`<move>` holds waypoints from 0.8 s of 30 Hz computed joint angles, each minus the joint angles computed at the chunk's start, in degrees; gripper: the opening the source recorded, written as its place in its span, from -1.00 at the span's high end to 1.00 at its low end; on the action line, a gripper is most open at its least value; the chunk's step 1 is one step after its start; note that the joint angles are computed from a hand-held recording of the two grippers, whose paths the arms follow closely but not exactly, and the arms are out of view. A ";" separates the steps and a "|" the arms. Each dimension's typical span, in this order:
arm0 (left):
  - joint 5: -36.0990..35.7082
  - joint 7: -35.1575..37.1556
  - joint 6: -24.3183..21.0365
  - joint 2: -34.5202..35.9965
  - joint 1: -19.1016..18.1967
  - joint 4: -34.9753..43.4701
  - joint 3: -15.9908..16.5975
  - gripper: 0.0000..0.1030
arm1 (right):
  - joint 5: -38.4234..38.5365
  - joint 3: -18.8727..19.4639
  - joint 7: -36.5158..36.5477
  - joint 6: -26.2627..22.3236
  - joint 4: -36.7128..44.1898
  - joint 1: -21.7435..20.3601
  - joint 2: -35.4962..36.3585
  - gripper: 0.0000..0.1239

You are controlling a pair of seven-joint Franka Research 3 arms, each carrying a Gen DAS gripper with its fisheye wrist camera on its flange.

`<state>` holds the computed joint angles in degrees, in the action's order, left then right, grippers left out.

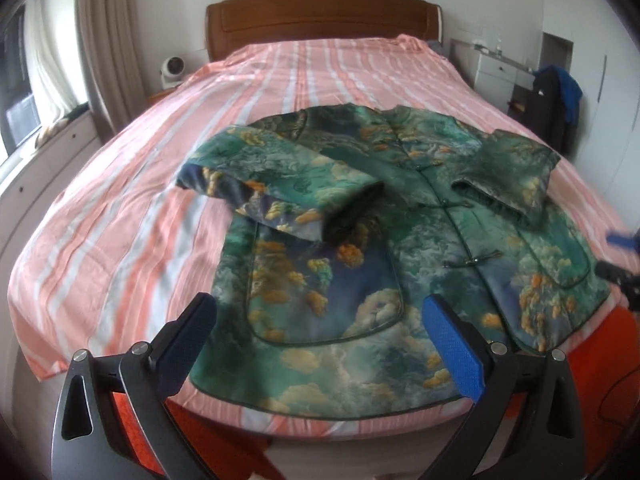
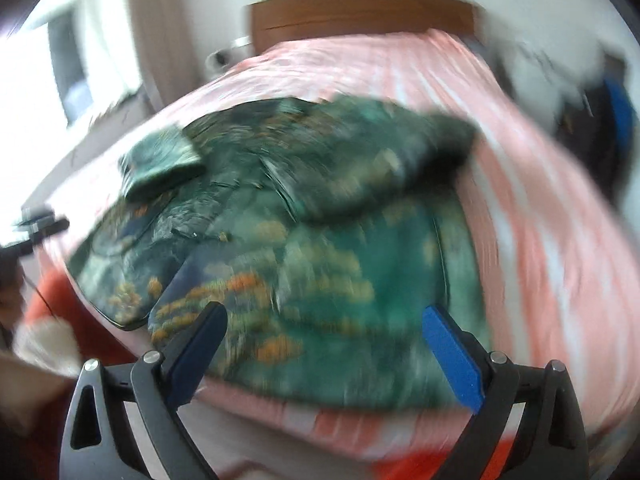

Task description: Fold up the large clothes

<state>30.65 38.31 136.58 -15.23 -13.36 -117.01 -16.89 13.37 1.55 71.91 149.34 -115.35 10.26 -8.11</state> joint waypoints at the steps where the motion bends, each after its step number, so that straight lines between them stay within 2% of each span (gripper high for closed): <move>1: -0.31 -0.39 -0.13 -0.18 0.04 -0.25 0.09 -0.99 | -1.66 0.37 -2.62 -0.24 2.86 0.42 2.15 -0.57; 3: -1.98 -0.91 -0.32 -0.78 -0.06 -0.99 0.56 -0.99 | -7.47 1.39 -5.74 0.69 8.58 1.10 7.35 -0.57; 5: -3.39 -1.66 -0.53 -1.49 0.04 -1.85 0.93 -0.99 | -13.08 1.67 -8.84 -1.08 15.76 2.31 14.18 -0.57; 9: -3.25 -3.13 -2.43 -3.28 0.82 -3.46 0.69 -0.99 | -26.61 -2.44 -6.25 -1.02 26.98 6.73 26.82 -0.52; 10: -3.07 -3.37 -3.22 -3.70 1.00 -3.76 0.60 -0.99 | -27.91 -3.60 -5.14 -1.81 29.72 7.33 29.37 -0.39; 11: -3.08 -3.66 -3.96 -4.50 1.15 -4.48 0.68 -0.99 | -25.41 -3.40 -5.38 -4.26 33.18 6.46 31.55 0.02; 12: -3.24 -3.80 -4.22 -5.06 1.23 -5.02 0.82 -0.99 | -21.38 -2.51 -6.17 -7.15 36.17 4.96 32.77 0.27; 13: -3.43 -4.01 -4.40 -5.58 1.34 -5.57 0.95 -0.99 | -16.84 -1.86 -6.22 -9.00 38.20 3.41 33.10 0.70; 14: -3.81 -4.27 -4.64 -6.15 1.49 -6.20 1.19 -0.99 | -16.33 -3.21 -2.78 -7.65 38.69 3.18 32.40 0.78; 16: -4.62 -4.69 -4.80 -6.41 1.69 -6.68 1.47 -0.99 | -12.83 -3.83 -0.46 -5.04 39.00 0.77 30.60 0.78; 19: -5.60 -4.93 -3.90 -6.06 1.81 -6.59 1.72 -0.99 | -10.45 -6.85 5.82 -2.21 40.97 -3.11 28.81 0.79; 21: -5.38 -5.09 -3.30 -5.36 1.85 -5.89 1.35 -0.99 | -12.94 -10.63 12.64 -0.70 42.51 -5.10 28.55 0.79; 24: -4.88 -4.63 -2.99 -3.66 1.55 -4.13 0.76 -0.99 | -18.14 -15.16 22.13 -1.34 44.73 -7.86 29.56 0.79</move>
<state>25.77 33.69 133.59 -18.89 -11.81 -121.14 -16.13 -4.77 -13.60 94.05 148.01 -70.63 2.39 21.45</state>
